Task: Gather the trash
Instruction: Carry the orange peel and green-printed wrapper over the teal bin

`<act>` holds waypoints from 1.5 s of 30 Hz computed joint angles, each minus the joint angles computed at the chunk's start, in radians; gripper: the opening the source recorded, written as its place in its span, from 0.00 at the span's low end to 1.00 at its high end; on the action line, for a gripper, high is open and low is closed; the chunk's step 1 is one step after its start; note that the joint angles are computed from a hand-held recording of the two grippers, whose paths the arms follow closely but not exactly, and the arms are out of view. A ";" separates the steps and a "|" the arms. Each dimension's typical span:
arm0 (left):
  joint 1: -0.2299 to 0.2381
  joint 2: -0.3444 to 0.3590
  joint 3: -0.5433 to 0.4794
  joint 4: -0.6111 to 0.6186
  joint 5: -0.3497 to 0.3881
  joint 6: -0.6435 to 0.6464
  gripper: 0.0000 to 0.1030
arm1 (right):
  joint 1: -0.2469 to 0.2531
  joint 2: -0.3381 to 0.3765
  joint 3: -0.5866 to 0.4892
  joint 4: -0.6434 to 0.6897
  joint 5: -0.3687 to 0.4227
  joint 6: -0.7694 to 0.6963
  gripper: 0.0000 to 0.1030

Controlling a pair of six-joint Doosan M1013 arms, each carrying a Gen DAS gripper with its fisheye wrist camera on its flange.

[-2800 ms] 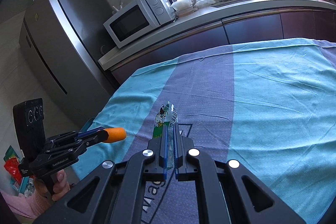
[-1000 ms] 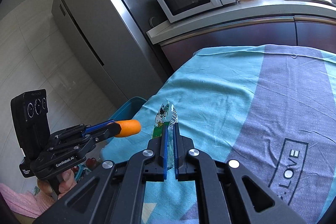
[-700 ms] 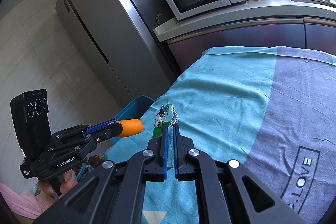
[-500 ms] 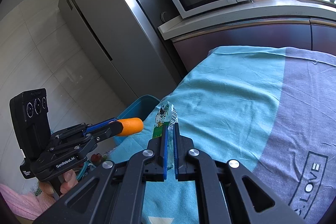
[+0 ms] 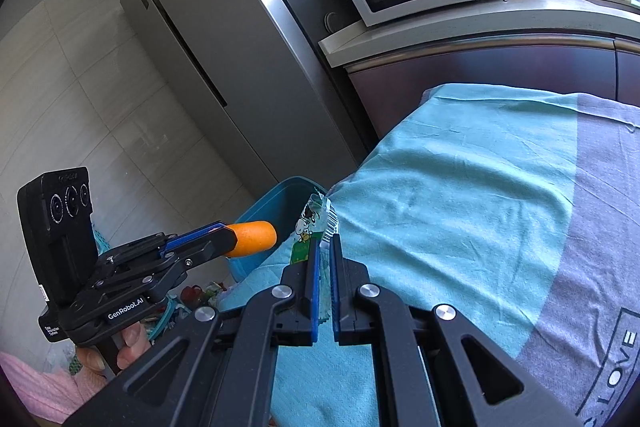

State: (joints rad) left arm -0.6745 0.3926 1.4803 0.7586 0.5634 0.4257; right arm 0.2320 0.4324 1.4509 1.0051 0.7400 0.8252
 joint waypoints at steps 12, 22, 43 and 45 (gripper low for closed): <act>0.006 -0.010 0.014 0.026 0.007 -0.043 0.15 | 0.015 0.010 -0.025 -0.007 0.019 0.000 0.04; 0.003 -0.018 0.024 0.057 0.017 -0.082 0.15 | 0.022 0.017 -0.040 -0.018 0.026 0.003 0.04; 0.002 -0.032 0.038 0.082 0.042 -0.126 0.15 | 0.036 0.030 -0.060 -0.012 0.036 0.002 0.04; 0.003 -0.032 0.038 0.081 0.044 -0.126 0.15 | 0.038 0.030 -0.061 -0.013 0.035 0.002 0.04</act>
